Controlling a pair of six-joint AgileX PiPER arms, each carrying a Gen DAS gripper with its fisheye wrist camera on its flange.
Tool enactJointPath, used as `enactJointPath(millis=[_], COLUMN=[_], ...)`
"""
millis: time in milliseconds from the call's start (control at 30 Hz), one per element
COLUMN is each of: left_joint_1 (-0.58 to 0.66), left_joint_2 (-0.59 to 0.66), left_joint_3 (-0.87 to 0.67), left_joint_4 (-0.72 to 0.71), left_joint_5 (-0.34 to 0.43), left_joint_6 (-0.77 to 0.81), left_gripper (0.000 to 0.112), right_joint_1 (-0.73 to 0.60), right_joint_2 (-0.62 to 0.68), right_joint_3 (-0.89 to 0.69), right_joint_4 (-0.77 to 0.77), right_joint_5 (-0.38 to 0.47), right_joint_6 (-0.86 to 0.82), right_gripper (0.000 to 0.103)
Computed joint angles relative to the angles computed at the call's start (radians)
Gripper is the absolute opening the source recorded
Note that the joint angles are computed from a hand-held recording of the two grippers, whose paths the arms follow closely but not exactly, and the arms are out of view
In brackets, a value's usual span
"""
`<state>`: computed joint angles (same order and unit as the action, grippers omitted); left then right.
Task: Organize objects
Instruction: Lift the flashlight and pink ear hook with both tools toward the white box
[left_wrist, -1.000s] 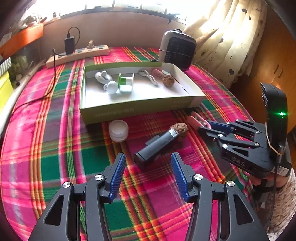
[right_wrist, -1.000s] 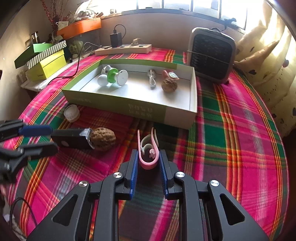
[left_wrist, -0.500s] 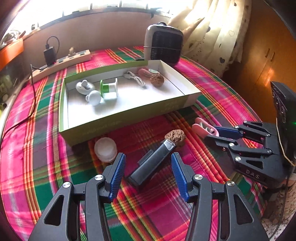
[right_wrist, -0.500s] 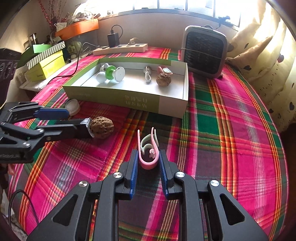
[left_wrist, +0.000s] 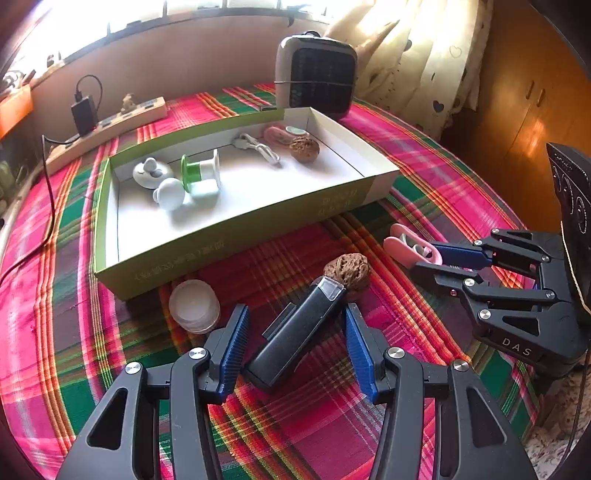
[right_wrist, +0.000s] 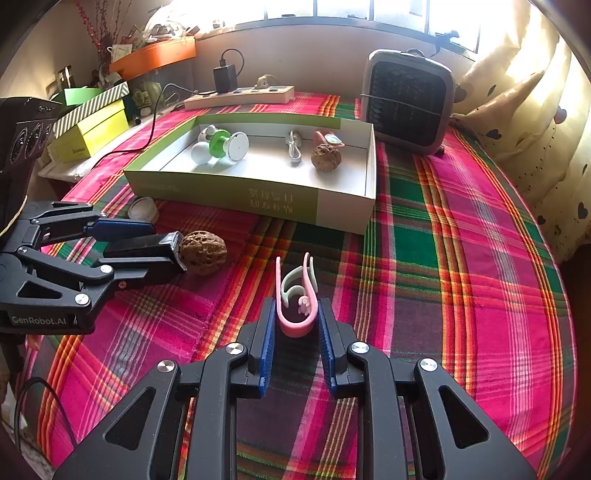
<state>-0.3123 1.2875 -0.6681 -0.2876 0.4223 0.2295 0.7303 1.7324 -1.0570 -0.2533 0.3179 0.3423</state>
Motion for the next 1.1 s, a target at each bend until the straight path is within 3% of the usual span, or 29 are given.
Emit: enactJointPath(millis=[133, 267, 600, 1100], left_joint_1=[-0.012, -0.024, -0.027, -0.066], left_joint_2=[-0.002, -0.008, -0.015, -0.018], left_joint_3=[0.002, 0.010, 0.021, 0.032], left_joint_4=[0.046, 0.124, 0.173, 0.337], left_joint_5=[-0.004, -0.016, -0.027, -0.050], left_joint_6=[-0.045, -0.125, -0.205, -0.438], left_gripper=[0.048, 0.038, 0.028, 0.024], right_joint_1=[0.000, -0.003, -0.002, 0.002], right_joint_2=[0.004, 0.012, 0.031, 0.048], right_joint_3=[-0.006, -0.016, -0.045, -0.067], right_joint_4=[0.001, 0.003, -0.003, -0.024], right_joint_5=[0.003, 0.006, 0.019, 0.023], right_joint_6=[-0.002, -0.010, -0.004, 0.022], right_gripper=[0.023, 0.023, 0.027, 0.029])
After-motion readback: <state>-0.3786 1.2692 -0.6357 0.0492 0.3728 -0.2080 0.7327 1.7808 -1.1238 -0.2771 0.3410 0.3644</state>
